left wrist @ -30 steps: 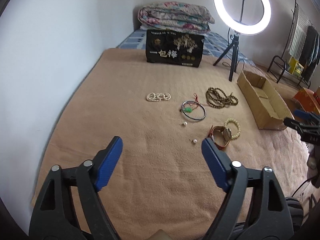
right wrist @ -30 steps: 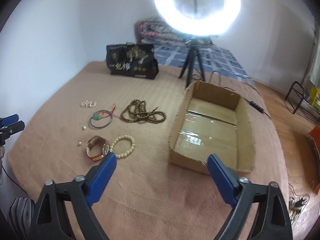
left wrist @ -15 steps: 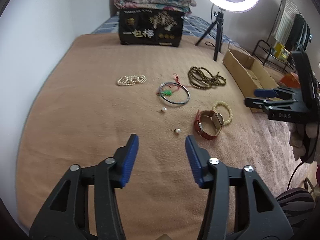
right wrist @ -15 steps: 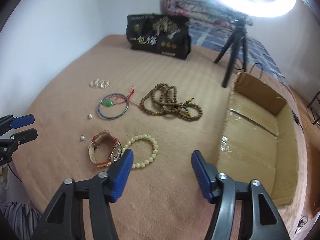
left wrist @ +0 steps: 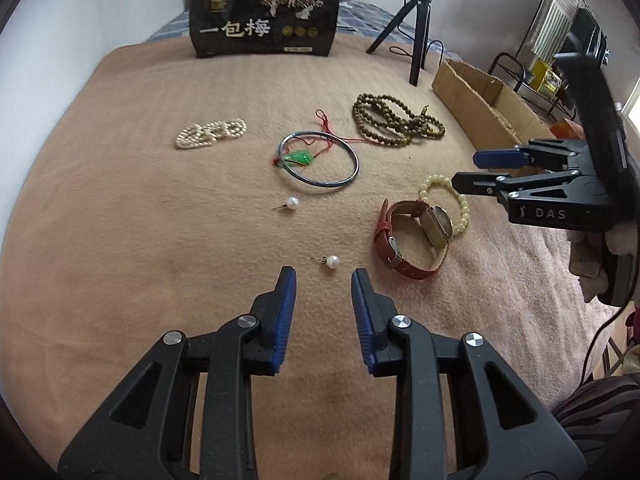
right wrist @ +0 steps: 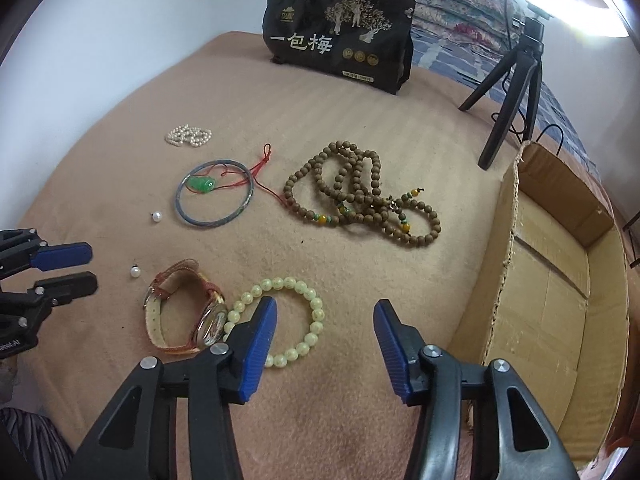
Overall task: Organize jewelry
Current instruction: 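Move the right tool to the pale green bead bracelet while the left tool approaches the pearl earring, then close the right tool on the green bead bracelet while the left tool grasps the pearl earring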
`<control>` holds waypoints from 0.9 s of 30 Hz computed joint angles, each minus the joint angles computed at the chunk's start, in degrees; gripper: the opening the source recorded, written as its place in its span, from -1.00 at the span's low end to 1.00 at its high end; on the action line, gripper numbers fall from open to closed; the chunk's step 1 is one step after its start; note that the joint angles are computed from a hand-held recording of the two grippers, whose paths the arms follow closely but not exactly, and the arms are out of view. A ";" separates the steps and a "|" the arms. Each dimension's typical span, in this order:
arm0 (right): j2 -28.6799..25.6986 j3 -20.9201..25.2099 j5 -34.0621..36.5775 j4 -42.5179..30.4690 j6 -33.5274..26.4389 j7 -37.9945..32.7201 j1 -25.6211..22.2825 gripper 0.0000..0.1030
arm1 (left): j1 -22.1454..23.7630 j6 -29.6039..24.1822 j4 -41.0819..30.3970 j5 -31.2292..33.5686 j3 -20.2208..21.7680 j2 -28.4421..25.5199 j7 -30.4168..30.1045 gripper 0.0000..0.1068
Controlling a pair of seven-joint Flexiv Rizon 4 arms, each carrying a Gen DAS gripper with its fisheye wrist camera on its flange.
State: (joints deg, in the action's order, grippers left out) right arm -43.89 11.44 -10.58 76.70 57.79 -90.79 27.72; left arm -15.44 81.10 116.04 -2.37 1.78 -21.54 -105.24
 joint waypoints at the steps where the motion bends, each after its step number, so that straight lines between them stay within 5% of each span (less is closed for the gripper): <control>1: -0.04 0.09 -0.04 -0.03 0.10 -0.26 -0.01 0.00 | 0.45 0.30 -0.15 -0.28 -0.59 -0.46 0.58 -0.47; 10: 0.99 3.55 4.08 0.30 0.77 -3.58 -2.08 -0.10 | 1.05 1.86 -0.19 -2.10 -1.20 -1.99 1.73 -0.47; 14: 0.45 6.22 7.94 -1.00 -0.58 -5.75 -3.19 -0.31 | 1.21 1.91 0.19 -2.66 -1.14 -1.85 1.80 -0.47; 27: 1.55 1.22 5.64 0.87 -1.36 2.07 -1.02 -0.33 | 2.24 3.05 0.43 -5.04 -2.96 -2.64 3.84 -0.47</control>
